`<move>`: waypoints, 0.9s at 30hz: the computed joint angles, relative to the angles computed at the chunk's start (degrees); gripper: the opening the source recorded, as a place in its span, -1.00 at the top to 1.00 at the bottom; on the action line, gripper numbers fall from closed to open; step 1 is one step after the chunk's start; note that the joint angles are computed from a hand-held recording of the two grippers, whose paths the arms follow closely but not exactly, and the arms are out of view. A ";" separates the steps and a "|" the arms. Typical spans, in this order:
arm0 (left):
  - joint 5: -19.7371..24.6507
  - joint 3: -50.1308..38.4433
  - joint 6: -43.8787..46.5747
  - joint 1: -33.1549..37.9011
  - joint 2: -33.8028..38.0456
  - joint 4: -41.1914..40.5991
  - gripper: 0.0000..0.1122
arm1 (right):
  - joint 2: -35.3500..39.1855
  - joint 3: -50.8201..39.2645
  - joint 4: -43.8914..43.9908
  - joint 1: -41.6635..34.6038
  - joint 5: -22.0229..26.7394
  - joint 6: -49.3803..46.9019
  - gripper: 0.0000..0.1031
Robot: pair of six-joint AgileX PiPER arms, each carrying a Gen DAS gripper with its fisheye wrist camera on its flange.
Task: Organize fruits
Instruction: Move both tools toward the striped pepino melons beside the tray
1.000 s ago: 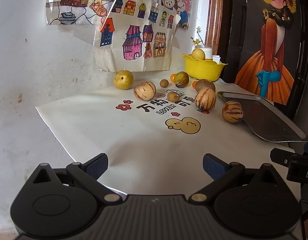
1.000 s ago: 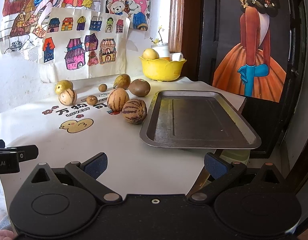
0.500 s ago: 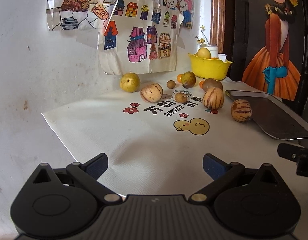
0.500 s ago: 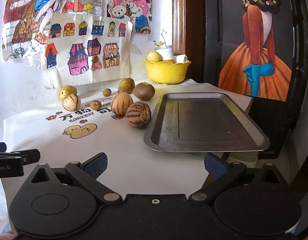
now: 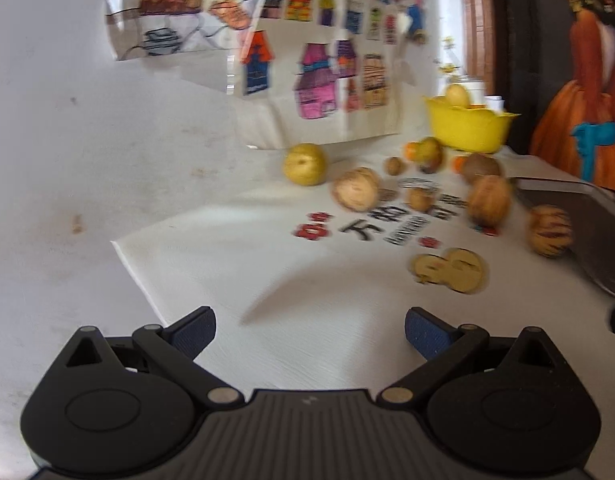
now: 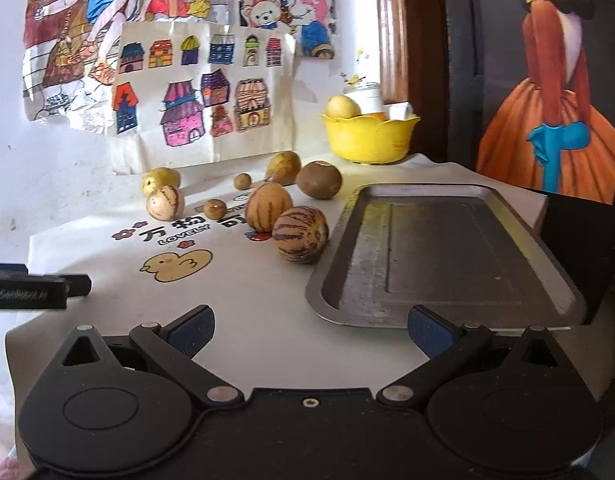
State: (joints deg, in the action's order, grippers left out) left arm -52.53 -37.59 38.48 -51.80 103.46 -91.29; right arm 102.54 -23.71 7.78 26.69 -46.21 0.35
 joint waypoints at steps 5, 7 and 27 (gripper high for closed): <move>1.31 0.14 0.96 4.42 -1.35 0.31 -0.83 | -0.45 -1.31 -2.01 -0.47 2.22 -0.20 -0.99; 2.29 0.53 0.75 6.07 -2.22 1.64 -0.83 | -1.08 -2.01 -2.79 -0.71 3.72 -0.01 -0.99; 18.16 -6.11 -0.03 15.09 -4.51 19.27 -0.83 | -1.11 -11.84 -7.34 -2.45 15.32 -14.38 -0.99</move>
State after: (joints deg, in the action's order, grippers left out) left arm -34.37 -43.70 38.45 -36.71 98.94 -72.02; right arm 101.43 -35.55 0.44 24.25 -30.89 -14.02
